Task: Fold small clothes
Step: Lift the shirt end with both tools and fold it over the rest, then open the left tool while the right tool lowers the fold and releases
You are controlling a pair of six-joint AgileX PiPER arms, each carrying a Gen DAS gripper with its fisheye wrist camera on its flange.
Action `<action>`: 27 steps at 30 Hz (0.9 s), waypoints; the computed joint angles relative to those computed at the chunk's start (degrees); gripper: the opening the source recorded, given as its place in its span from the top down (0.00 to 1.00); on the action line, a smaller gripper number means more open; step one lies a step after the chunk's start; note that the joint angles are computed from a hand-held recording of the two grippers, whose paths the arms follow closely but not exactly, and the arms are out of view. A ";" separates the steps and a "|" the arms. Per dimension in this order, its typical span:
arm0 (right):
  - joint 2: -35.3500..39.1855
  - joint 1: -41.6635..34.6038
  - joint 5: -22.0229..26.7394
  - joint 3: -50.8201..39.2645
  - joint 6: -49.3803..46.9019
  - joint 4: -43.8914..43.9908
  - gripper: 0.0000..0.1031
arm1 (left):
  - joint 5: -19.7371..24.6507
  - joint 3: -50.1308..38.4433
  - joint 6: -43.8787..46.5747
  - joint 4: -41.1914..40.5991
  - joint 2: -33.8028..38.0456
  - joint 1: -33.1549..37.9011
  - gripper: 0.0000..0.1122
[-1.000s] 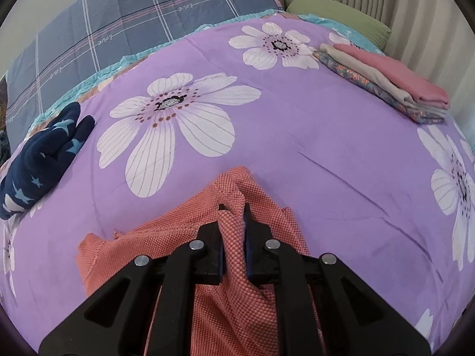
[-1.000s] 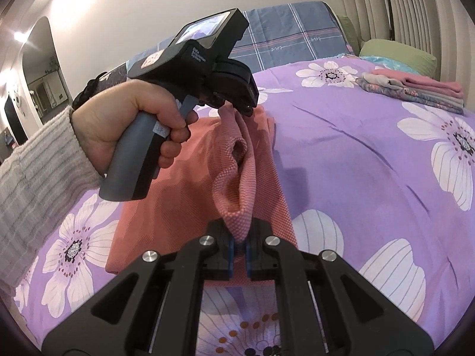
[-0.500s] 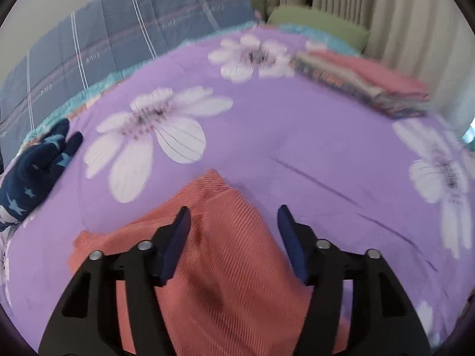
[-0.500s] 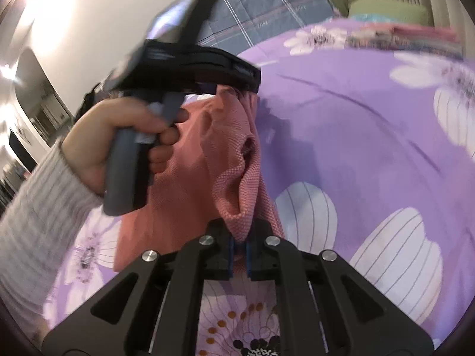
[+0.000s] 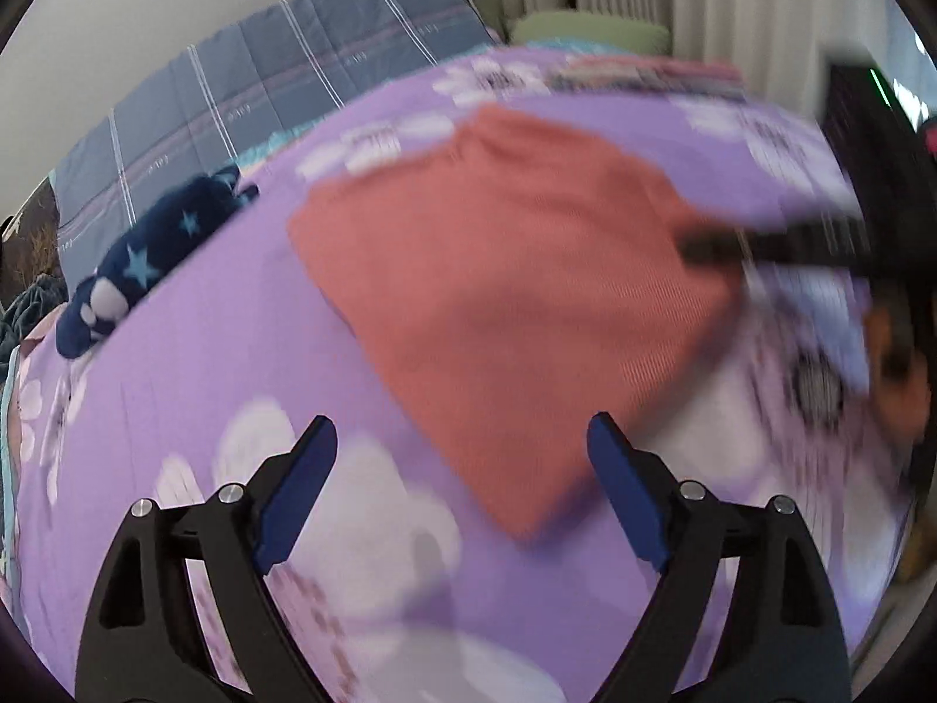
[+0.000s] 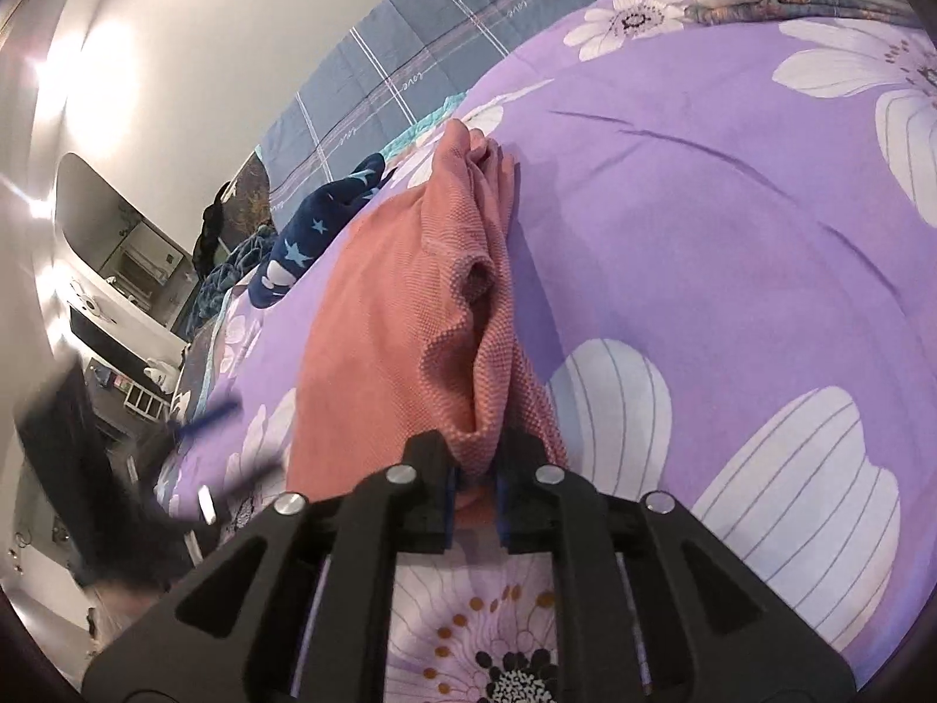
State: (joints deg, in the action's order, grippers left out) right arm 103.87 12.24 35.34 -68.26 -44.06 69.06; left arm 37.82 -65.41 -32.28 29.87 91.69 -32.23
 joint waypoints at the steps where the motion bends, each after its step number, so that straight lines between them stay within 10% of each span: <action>1: 0.15 0.11 0.74 -0.73 0.59 -1.06 0.74 | 0.07 1.36 -1.58 1.47 -0.03 -1.11 0.22; 4: -0.17 1.75 0.31 -2.50 4.65 -6.51 0.70 | -0.35 2.77 -6.02 5.77 2.02 -3.48 0.22; 6: -0.64 3.45 -2.52 -3.60 9.31 -12.34 0.94 | -1.31 2.77 -8.69 7.39 2.71 -3.46 0.22; 15: 1.49 -2.84 11.24 -9.48 5.79 0.87 0.94 | 0.67 2.69 -21.78 17.08 2.99 -3.51 0.22; 27: 4.22 -4.74 15.86 -6.73 6.77 0.67 0.94 | -1.83 8.80 -27.08 13.70 -2.51 1.58 0.21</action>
